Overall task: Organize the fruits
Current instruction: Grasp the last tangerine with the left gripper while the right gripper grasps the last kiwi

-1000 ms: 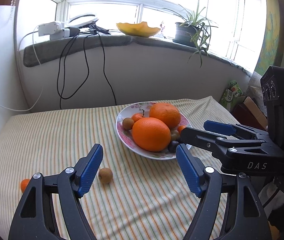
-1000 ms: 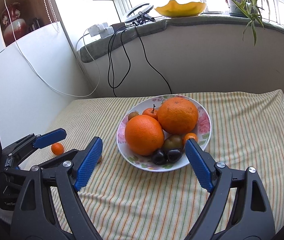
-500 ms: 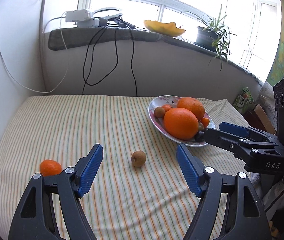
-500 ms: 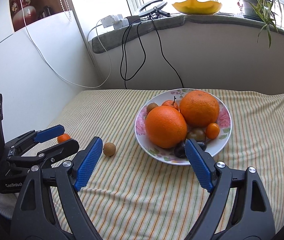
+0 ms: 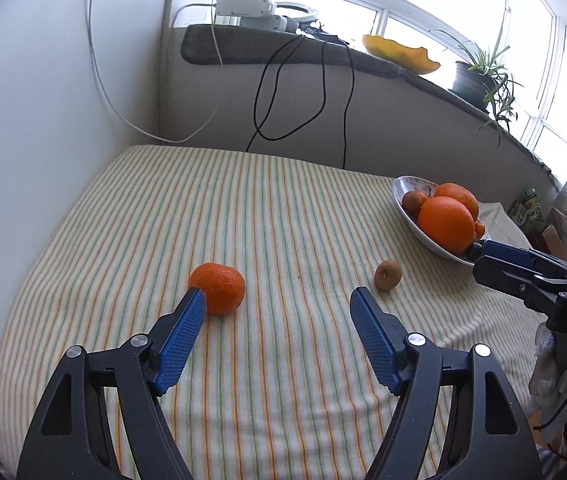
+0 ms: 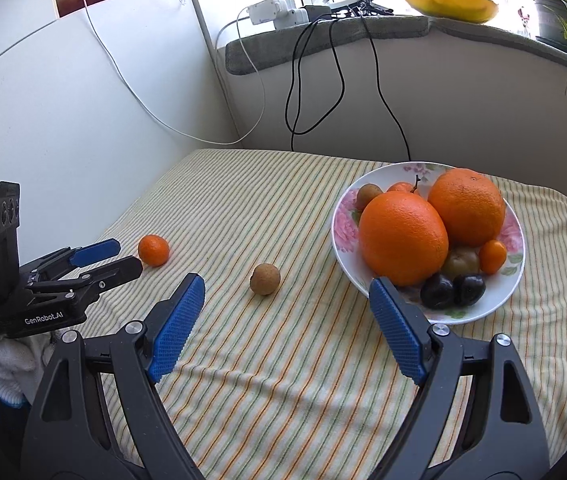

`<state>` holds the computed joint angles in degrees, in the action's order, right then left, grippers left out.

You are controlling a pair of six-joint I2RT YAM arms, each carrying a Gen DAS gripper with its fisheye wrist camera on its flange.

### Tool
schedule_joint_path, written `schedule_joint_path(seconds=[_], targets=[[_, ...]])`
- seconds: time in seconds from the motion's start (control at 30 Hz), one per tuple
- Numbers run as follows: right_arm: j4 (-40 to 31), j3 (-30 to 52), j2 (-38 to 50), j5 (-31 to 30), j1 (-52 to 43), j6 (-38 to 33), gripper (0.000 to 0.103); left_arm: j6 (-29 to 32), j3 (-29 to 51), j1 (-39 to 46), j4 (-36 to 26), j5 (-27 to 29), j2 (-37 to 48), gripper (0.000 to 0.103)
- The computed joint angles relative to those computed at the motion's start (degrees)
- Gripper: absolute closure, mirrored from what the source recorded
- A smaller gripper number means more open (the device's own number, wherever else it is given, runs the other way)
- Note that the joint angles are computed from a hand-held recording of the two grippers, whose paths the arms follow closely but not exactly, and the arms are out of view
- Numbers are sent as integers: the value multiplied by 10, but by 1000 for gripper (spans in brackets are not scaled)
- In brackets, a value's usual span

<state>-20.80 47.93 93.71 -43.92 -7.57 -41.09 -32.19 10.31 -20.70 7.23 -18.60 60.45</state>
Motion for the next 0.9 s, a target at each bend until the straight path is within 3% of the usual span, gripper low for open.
schedule_joint_path(seconds=[0.27, 0.4, 0.53, 0.7, 0.9], targets=[[29, -21, 5, 25, 48, 13, 17, 16, -23, 61, 41, 44, 20, 35], [35, -19, 20, 40, 64, 18, 24, 29, -27, 94, 71, 71, 47, 41], [48, -16, 40, 64, 84, 26, 40, 33, -25, 111, 90, 88, 67, 43], [68, -3, 61, 88, 107, 48, 51, 41, -22, 125, 99, 102, 80, 46], [79, 10, 81, 108, 126, 70, 55, 45, -21, 141, 115, 112, 102, 47]])
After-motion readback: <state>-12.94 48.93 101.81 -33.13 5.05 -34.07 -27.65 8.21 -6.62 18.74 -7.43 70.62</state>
